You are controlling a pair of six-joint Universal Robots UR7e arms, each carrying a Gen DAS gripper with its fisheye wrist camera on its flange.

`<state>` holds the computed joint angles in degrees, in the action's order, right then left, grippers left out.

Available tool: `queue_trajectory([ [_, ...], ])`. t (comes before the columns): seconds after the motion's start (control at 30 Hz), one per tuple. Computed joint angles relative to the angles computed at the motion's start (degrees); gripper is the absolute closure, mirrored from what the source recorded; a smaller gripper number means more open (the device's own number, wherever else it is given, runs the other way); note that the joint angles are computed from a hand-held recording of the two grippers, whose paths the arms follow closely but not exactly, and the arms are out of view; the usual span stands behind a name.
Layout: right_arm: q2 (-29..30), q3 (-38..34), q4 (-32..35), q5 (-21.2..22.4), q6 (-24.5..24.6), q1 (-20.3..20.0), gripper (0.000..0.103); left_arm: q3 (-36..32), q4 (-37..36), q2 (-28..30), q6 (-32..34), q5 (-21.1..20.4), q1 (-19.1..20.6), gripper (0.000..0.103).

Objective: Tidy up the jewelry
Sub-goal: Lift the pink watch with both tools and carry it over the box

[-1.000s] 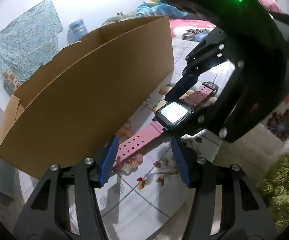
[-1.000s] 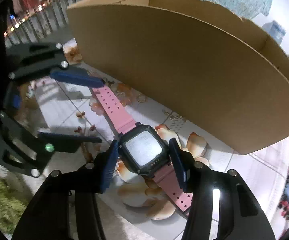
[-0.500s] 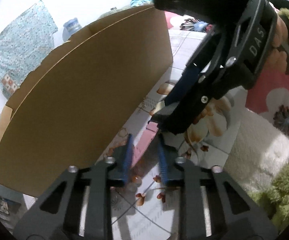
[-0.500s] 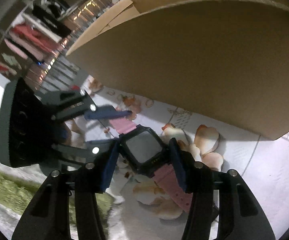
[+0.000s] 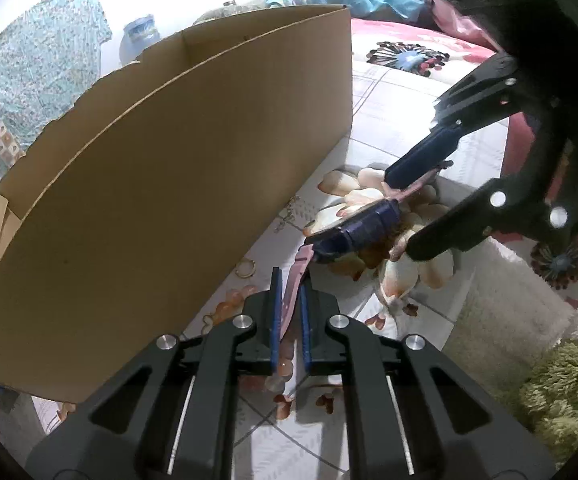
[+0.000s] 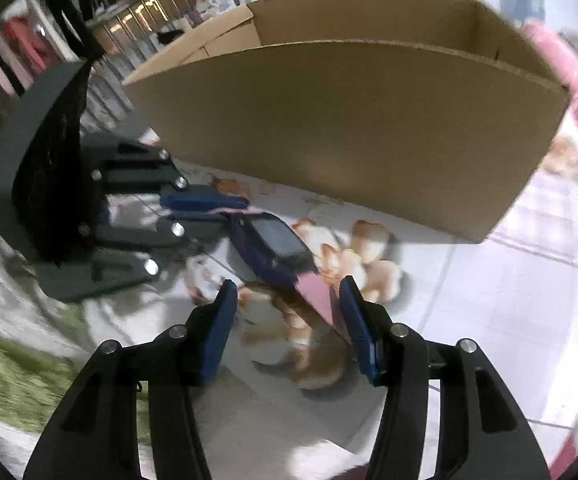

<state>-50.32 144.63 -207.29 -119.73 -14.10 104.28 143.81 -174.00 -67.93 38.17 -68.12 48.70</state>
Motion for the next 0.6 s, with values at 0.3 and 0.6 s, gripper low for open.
queue_trajectory([
  [0.3, 5.29, 0.76, -10.81, -13.3, -0.29, 3.18, 0.081, 0.76, -2.43, 0.92, -0.04, 0.97, -0.88, 0.097],
  [0.6, 11.14, -1.64, -21.25, -22.52, 3.08, 9.16, 0.096, 1.88, -5.27, -0.49, 0.99, -0.04, -2.32, 0.101],
])
